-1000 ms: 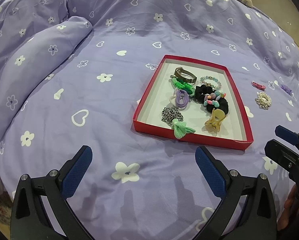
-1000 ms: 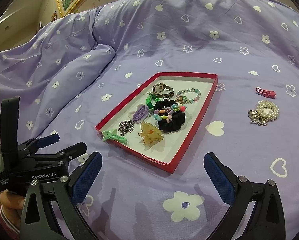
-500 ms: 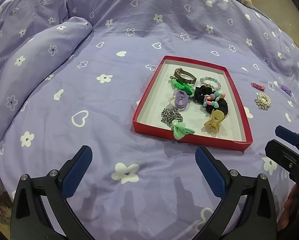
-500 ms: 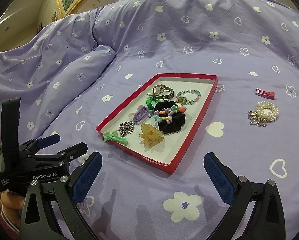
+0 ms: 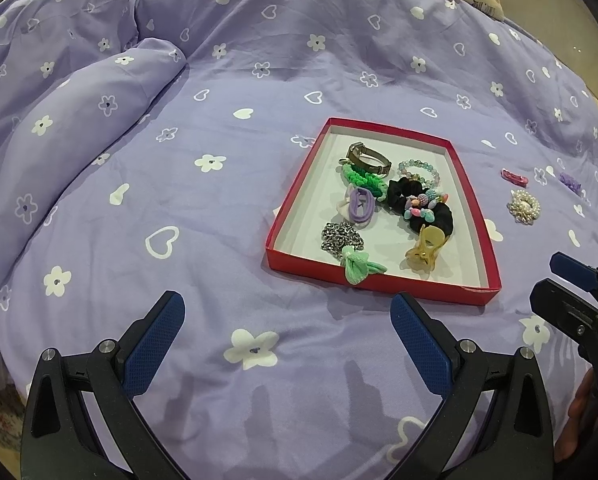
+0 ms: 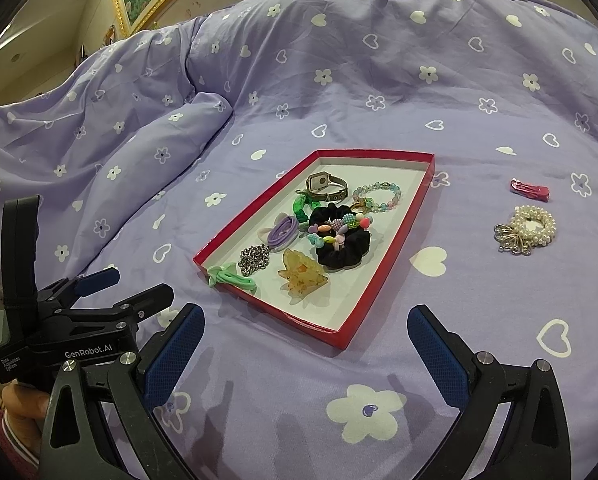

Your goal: Organize jewelry

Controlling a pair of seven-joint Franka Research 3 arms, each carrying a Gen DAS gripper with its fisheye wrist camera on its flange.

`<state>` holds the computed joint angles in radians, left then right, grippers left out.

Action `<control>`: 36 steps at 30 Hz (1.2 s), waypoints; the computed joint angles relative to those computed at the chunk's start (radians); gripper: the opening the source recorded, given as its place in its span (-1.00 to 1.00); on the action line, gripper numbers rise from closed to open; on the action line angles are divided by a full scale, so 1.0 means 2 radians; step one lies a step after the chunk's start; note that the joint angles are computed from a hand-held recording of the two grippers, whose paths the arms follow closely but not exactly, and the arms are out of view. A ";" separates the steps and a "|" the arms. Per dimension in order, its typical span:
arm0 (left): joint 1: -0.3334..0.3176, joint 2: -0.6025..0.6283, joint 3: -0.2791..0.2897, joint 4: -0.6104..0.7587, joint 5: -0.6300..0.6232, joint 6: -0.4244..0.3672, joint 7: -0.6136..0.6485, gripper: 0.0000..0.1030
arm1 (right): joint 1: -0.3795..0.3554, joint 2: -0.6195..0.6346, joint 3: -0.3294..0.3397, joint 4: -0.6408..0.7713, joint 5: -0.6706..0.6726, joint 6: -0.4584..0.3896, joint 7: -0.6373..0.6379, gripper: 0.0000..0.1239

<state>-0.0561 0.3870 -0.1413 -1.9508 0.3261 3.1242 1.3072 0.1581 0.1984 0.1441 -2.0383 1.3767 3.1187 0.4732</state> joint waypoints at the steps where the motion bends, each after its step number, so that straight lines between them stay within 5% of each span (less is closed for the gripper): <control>1: -0.001 0.000 0.001 0.000 0.000 0.000 -0.001 1.00 | 0.000 -0.001 0.000 0.000 0.002 0.000 -0.003 0.65; 10: -0.028 -0.007 0.033 -0.006 0.019 0.008 -0.032 1.00 | 0.001 -0.004 -0.002 0.001 0.013 -0.002 -0.016 0.65; 36: -0.031 -0.017 0.037 -0.020 0.038 0.025 -0.047 1.00 | 0.017 -0.012 -0.019 0.005 0.091 -0.003 -0.098 0.65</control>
